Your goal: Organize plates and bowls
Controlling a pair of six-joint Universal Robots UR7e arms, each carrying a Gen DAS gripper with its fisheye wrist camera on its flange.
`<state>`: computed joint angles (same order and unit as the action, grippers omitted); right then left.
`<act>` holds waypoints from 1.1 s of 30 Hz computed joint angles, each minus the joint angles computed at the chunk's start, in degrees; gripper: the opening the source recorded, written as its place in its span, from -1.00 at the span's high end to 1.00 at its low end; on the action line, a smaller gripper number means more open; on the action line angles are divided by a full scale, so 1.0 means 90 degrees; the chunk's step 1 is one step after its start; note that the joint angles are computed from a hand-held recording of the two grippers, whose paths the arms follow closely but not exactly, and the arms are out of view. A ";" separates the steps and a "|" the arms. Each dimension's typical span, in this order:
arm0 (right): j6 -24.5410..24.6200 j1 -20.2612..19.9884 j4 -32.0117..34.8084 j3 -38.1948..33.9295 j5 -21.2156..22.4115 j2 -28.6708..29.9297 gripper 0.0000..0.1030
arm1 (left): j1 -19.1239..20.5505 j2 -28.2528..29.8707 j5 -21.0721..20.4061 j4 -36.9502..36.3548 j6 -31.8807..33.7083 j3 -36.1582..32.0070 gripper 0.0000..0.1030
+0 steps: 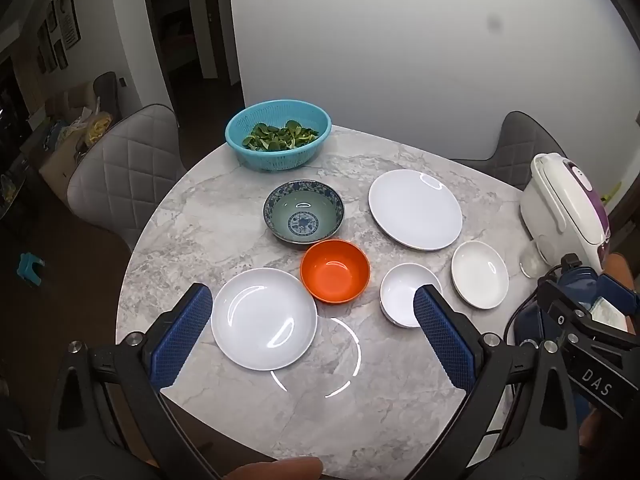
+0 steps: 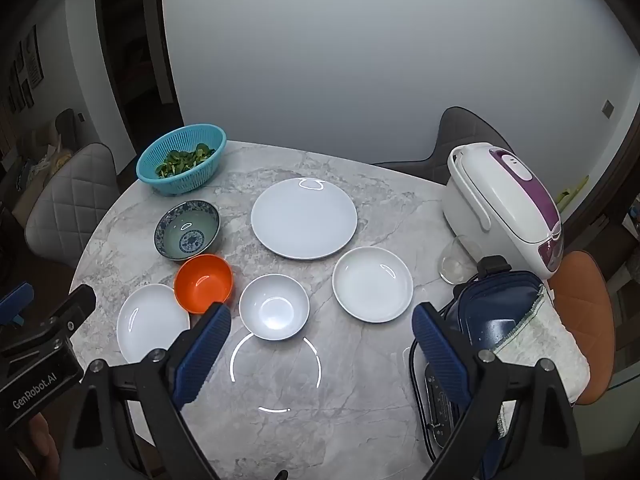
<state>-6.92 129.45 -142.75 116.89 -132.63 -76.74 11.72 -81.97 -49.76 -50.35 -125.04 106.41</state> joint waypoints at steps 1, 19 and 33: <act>0.0030 -0.0010 0.0038 -0.0008 0.0039 -0.0007 -0.82 | -0.0002 0.0004 0.0000 0.0017 0.0005 -0.0005 -0.98; -0.0014 -0.0031 -0.0027 0.0039 0.0028 0.0004 -0.82 | 0.0008 0.0041 -0.0037 -0.0134 0.0026 0.0017 -0.98; -0.0006 -0.0045 -0.0006 0.0045 0.0022 0.0011 -0.82 | -0.0004 -0.0018 -0.0060 -0.0205 0.0037 0.0130 -0.98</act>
